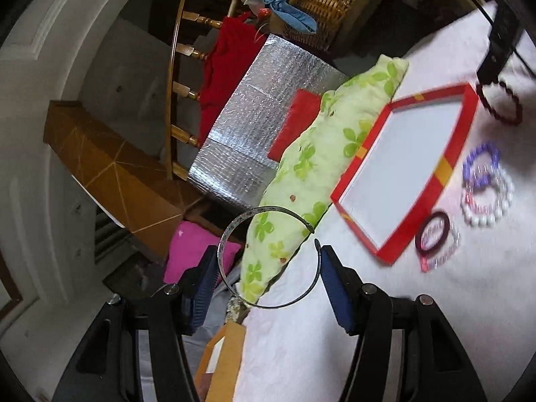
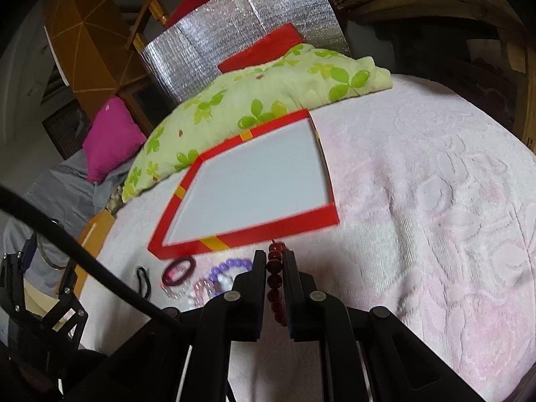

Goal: Organize jewelry
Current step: 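Lift the silver bangle into the box with the left tool while the right tool drops the red bracelet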

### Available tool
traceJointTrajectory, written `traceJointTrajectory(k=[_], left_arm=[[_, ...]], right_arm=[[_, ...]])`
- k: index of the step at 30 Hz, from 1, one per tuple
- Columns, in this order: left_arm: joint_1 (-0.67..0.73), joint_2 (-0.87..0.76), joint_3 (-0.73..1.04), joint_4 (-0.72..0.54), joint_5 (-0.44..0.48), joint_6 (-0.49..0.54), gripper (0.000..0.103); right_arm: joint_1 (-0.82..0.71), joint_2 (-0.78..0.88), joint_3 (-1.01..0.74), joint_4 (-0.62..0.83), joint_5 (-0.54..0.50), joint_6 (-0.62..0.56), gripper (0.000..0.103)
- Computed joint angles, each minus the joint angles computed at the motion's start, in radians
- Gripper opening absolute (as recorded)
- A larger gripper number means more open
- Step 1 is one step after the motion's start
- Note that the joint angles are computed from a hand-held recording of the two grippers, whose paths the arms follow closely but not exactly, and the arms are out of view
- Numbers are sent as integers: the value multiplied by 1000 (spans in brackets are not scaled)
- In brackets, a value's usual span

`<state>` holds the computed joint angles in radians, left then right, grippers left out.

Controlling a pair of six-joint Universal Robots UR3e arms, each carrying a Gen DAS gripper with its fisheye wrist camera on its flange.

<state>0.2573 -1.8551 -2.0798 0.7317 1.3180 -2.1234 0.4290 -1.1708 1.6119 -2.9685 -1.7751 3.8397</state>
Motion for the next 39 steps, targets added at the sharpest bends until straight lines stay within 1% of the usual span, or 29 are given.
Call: traceJointTrajectory(k=[3, 4, 5, 7, 8, 13, 15, 17, 18, 22, 23, 26, 29, 30, 31, 32, 33, 34, 35, 36, 38, 39], left_arm=[[-24, 28, 113, -167, -7, -56, 62], [-36, 38, 173, -262, -9, -90, 62], [-44, 45, 206, -327, -11, -118, 62], [-60, 47, 287, -472, -18, -168, 62], [-70, 37, 352, -574, -25, -200, 62], [-107, -78, 621, -954, -64, -279, 62], [-127, -156, 746, -1100, -57, -299, 62], [-139, -219, 842, -1211, -50, -315, 62], [-151, -271, 924, -1282, -39, -332, 62], [-181, -406, 1124, -1430, -28, -370, 62], [-189, -431, 1164, -1457, -23, -372, 62], [-213, -505, 1279, -1537, -8, -372, 63], [-238, -583, 1413, -1635, 35, -377, 63], [-239, -596, 1440, -1659, 40, -385, 63], [-239, -609, 1465, -1677, 42, -395, 63], [-235, -613, 1479, -1694, 37, -403, 63], [-230, -606, 1472, -1700, 28, -410, 63], [-224, -596, 1458, -1695, 22, -415, 63], [-216, -574, 1423, -1678, 14, -420, 63], [-203, -532, 1353, -1646, -2, -420, 63], [-179, -471, 1256, -1607, -27, -411, 63], [-158, -417, 1167, -1566, -43, -401, 63]], right_arm=[[-40, 2, -13, -50, 72, -22, 11], [-46, 9, -34, -45, 80, -34, 11], [-53, 20, -64, -37, 90, -48, 11], [-77, 52, -129, -28, 136, -72, 11], [-90, 69, -164, -20, 162, -80, 11], [-153, 193, -379, 50, 273, -104, 11], [-172, 249, -476, 107, 302, -117, 11], [-190, 296, -554, 161, 329, -121, 11], [-202, 334, -614, 199, 342, -121, 11], [-225, 459, -823, 327, 359, -137, 11], [-229, 474, -847, 340, 364, -138, 11], [-243, 560, -994, 413, 369, -136, 12], [-261, 625, -1100, 464, 386, -105, 13], [-266, 628, -1101, 461, 385, -96, 13], [-274, 614, -1067, 430, 386, -81, 13], [-278, 600, -1039, 413, 388, -70, 17], [-287, 571, -984, 382, 394, -52, 28], [-290, 541, -922, 335, 384, -40, 32], [-289, 519, -879, 303, 368, -38, 35], [-287, 489, -829, 276, 345, -45, 35], [-287, 441, -753, 241, 338, -48, 35], [-287, 412, -705, 216, 333, -45, 35]])
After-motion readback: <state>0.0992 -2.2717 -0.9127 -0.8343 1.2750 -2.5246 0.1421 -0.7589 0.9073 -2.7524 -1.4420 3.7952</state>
